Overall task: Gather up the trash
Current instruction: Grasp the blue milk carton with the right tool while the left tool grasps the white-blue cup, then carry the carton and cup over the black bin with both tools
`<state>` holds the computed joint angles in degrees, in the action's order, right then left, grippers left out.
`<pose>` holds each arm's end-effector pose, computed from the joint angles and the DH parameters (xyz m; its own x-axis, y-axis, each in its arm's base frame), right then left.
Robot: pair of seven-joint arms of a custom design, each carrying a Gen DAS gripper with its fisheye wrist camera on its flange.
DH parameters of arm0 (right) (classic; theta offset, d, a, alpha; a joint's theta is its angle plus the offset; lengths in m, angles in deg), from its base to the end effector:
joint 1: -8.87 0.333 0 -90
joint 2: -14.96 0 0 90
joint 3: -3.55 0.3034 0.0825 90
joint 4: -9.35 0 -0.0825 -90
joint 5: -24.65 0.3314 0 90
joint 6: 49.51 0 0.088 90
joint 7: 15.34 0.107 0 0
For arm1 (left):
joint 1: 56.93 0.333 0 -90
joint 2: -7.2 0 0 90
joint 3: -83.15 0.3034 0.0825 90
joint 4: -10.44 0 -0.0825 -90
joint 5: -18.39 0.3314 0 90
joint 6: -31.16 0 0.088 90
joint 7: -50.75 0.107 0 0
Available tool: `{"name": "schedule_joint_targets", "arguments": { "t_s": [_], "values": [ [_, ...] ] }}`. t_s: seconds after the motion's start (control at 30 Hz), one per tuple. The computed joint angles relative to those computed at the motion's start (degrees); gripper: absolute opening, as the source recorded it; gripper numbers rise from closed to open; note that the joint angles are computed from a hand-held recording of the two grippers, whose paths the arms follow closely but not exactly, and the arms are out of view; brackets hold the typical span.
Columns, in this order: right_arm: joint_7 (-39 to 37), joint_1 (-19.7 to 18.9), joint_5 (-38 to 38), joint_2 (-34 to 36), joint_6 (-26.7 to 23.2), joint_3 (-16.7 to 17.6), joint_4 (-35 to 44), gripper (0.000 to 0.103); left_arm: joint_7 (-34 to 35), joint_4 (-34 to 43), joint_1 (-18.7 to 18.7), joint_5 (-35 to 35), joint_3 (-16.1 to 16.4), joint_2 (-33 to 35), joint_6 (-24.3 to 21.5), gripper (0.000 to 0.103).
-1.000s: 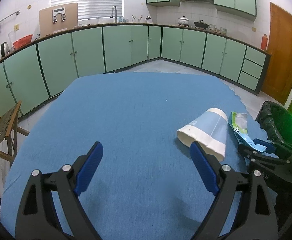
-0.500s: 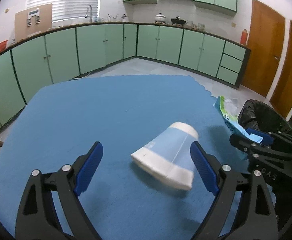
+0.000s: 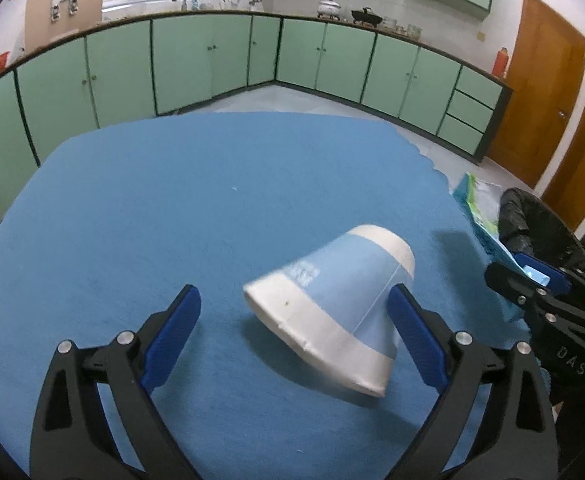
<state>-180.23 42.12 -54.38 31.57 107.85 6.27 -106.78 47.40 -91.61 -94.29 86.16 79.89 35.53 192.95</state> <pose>0.4373 0.3642 0.3521 0.0276 -0.9971 -0.0716 -0.6880 0.0330 -0.7250 0.4535 -0.4442 0.3415 -0.1649 -0.9769 0.1358 -0.7249 0.0267 -0.6883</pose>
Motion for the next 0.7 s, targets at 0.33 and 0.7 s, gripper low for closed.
{"name": "schedule_joint_targets", "arguments": {
  "t_s": [0.33,0.7],
  "values": [
    [2.62,-1.03,-3.23,-2.93,-0.05,0.40,-3.05,0.043,-0.41,2.45,-2.73,1.14,1.68,2.16,4.38,0.026],
    [4.04,-2.80,-5.10,-6.23,-0.52,2.40,-5.23,0.043,-4.68,0.73,-3.80,4.21,0.48,-0.87,-0.01,0.014]
  ]
}}
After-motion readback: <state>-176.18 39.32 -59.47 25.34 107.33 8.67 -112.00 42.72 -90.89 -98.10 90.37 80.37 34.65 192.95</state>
